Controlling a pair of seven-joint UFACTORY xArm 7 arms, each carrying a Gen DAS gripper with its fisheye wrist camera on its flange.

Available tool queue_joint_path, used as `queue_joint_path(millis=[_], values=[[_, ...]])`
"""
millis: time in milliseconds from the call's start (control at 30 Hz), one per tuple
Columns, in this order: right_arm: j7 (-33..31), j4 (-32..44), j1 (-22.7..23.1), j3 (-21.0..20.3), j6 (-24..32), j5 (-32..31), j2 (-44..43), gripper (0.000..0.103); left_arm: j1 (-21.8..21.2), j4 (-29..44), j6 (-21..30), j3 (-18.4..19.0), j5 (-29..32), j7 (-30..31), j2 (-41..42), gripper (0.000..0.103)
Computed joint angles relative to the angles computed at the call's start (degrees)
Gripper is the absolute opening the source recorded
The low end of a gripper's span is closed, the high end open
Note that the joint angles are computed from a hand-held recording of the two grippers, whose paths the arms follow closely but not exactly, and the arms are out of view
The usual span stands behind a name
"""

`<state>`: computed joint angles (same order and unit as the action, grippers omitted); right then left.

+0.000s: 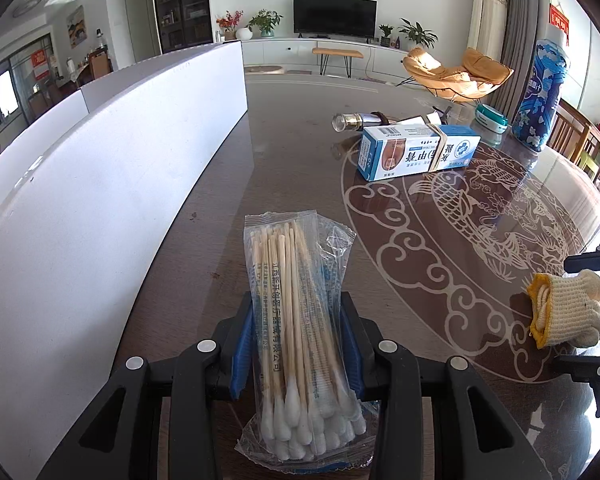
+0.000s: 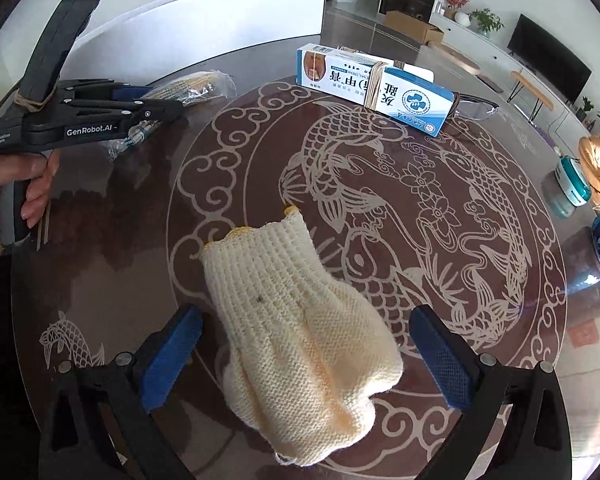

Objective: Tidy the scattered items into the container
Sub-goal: 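Grasp the second cream knit glove with the right gripper while the left gripper holds the swabs, then carry the swab bag and glove into the container and open both grippers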

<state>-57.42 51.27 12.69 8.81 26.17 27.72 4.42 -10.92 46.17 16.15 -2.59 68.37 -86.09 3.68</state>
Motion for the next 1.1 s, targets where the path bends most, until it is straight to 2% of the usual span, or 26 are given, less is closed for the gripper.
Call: queue_joint_path(millis=[33, 67, 100, 133, 167, 267, 333, 400, 500, 567, 667, 733, 800, 933, 1100], values=[[-1.3, -0.2, 0.0, -0.3, 0.1, 2.1, -0.3, 0.094, 0.0, 0.0, -0.1, 0.0, 0.1, -0.1, 0.0, 0.039], [-2.1, -0.2, -2.3, 1.8, 1.1, 3.6, -1.0, 0.065, 0.0, 0.2, -0.3, 0.1, 0.1, -0.1, 0.2, 0.038], [-0.9, -0.8, -2.3, 1.8, 0.3, 2.7, -1.8, 0.043, 0.0, 0.8, -0.8, 0.1, 0.0, -0.2, 0.8, 0.038], [2.2, -1.6, 0.1, -0.4, -1.1, -0.7, -2.6, 0.042, 0.0, 0.4, -1.5, 0.2, 0.0, 0.3, 0.5, 0.038], [3.9, -2.1, 0.3, -0.7, -1.3, -2.4, -3.4, 0.041, -0.2, 0.0, -1.9, 0.1, -0.3, 1.3, 0.3, 0.037], [3.3, -3.2, 0.7, -1.7, -0.9, 1.6, -7.2, 0.041, 0.2, -3.6, -7.3, -0.2, -2.7, 3.7, -2.4, 0.032], [2.9, -2.4, 1.3, -3.0, 0.6, 6.9, -8.8, 0.041, 0.8, -6.1, -9.3, -0.8, -0.8, 1.2, -5.6, 0.032], [7.7, -0.6, 1.4, -3.0, 1.7, 5.4, -7.8, 0.041, 1.9, -8.2, -10.3, -2.0, -1.1, 1.0, -8.7, 0.032], [15.2, 1.5, 1.9, -1.9, 1.3, -2.2, -5.6, 0.041, 3.1, -11.2, -11.8, -2.8, -6.0, 4.8, -13.6, 0.032], [17.1, 3.1, 2.6, -1.3, 1.4, -3.4, -5.0, 0.041, 3.0, -13.3, -12.7, -2.0, -10.5, 8.3, -17.2, 0.032], [17.5, 7.1, 3.9, -0.2, 2.9, -1.0, -4.5, 0.041, -0.9, -16.8, -13.2, 3.7, -20.3, 16.7, -23.2, 0.032], [18.5, 11.3, 5.3, 1.0, 4.1, -1.0, -3.3, 0.041, -2.8, -18.5, -11.6, 7.6, -24.6, 21.6, -27.9, 0.032], [19.7, 16.9, 7.0, 2.5, 6.1, -1.6, -1.3, 0.041, -2.4, -19.8, -8.5, 10.1, -26.9, 25.5, -32.8, 0.032], [23.9, 30.9, 11.6, 5.8, 11.1, -5.3, 6.1, 0.041, 4.0, -20.9, -3.2, 12.4, -28.3, 30.8, -38.6, 0.032], [34.0, 54.5, 21.9, 6.9, 20.2, -17.7, 22.1, 0.041, 10.0, -20.0, 1.1, 16.5, -31.8, 37.7, -37.6, 0.032]])
